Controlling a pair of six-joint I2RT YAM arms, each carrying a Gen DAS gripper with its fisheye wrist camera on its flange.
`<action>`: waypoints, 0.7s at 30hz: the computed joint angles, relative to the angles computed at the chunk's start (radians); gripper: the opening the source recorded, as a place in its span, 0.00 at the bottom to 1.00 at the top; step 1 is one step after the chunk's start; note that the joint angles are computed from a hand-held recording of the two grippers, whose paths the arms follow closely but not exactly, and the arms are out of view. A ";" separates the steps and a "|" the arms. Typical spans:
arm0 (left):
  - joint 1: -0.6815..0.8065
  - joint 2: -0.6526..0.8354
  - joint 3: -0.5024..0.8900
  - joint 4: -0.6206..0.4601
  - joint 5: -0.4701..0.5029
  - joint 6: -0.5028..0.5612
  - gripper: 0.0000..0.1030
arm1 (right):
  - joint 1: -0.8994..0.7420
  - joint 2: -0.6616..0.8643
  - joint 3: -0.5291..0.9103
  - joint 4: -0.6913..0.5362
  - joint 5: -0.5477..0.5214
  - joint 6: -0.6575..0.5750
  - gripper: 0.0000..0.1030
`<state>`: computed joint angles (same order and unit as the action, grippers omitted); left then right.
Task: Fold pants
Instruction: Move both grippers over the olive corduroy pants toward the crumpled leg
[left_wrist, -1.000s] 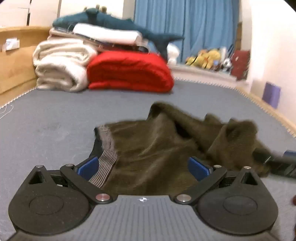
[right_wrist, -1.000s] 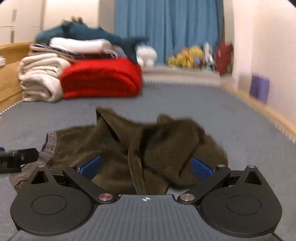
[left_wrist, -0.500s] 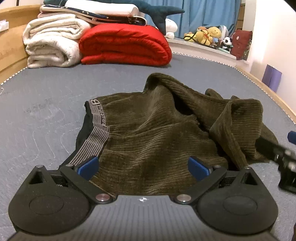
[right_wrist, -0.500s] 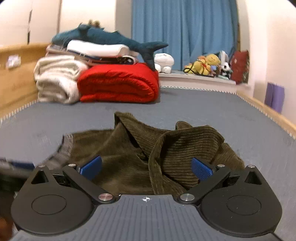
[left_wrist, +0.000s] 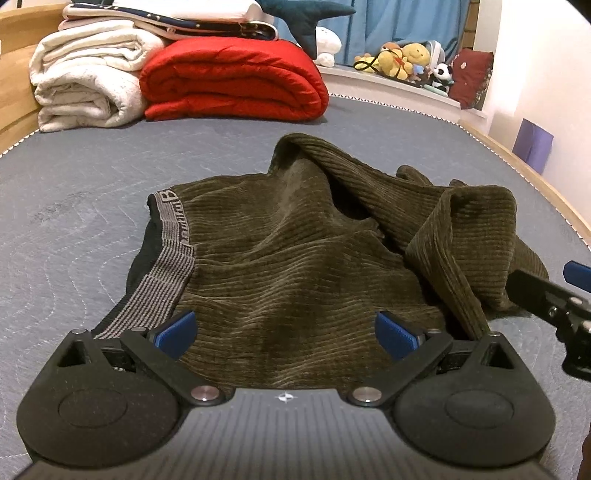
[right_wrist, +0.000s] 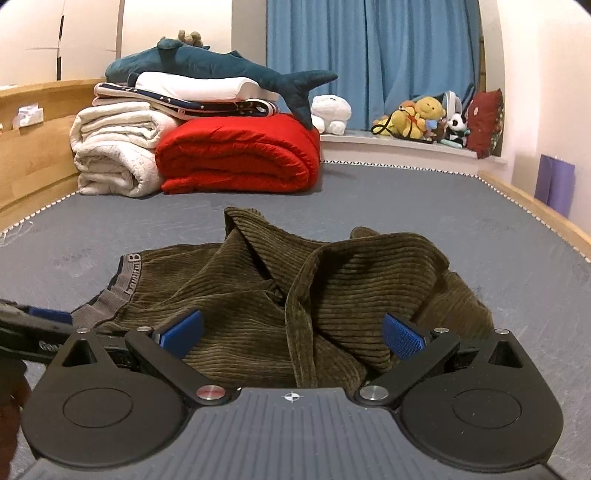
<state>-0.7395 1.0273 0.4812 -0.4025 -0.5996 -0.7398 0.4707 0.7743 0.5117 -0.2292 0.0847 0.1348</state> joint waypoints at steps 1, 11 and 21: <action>-0.001 -0.001 0.000 0.001 0.001 0.002 0.99 | -0.003 -0.001 0.005 -0.005 -0.008 0.003 0.99; -0.002 0.030 0.001 0.032 0.011 0.012 0.99 | -0.037 -0.004 0.020 -0.028 -0.061 -0.005 0.99; -0.004 0.032 -0.001 0.033 0.019 0.008 0.99 | -0.045 -0.001 0.024 -0.034 -0.066 -0.010 0.99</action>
